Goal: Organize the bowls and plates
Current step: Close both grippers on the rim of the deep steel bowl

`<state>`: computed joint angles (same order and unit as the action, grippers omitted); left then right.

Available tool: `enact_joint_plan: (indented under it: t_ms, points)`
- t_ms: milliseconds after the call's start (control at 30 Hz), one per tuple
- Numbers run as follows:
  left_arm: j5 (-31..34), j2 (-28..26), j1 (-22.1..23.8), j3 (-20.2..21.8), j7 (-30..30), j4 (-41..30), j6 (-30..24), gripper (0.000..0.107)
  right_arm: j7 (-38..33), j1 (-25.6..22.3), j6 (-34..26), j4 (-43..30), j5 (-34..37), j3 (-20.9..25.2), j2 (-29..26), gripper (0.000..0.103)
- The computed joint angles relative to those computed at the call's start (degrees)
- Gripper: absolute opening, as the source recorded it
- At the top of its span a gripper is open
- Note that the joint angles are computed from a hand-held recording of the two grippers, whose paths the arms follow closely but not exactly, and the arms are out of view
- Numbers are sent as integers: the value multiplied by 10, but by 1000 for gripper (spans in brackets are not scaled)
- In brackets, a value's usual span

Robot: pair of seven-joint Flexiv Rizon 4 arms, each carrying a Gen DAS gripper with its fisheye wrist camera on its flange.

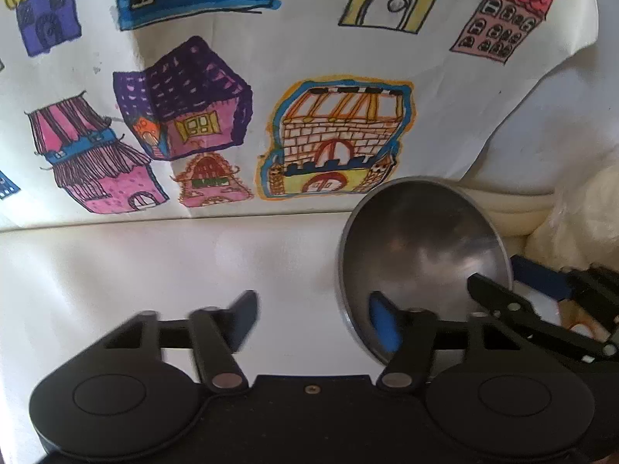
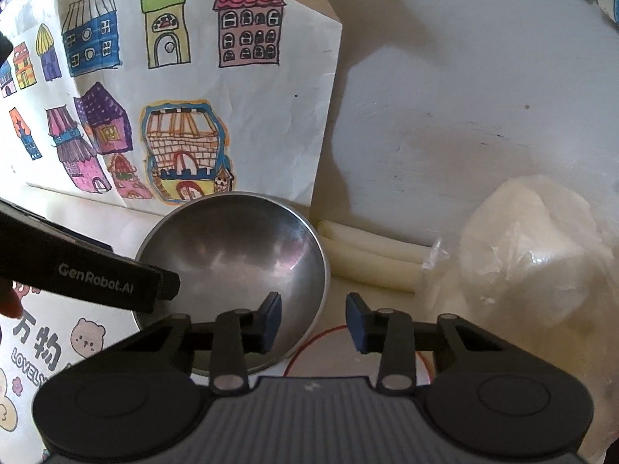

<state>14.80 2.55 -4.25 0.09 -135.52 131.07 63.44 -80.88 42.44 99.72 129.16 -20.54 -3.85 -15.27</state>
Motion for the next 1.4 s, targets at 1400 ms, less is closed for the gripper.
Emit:
enact_joint_plan:
  t_ms: [1400]
  points:
    - [-62,158,-43,-92,-74,68,-24,13,-439,-617,-225,-79,529,617,132,10]
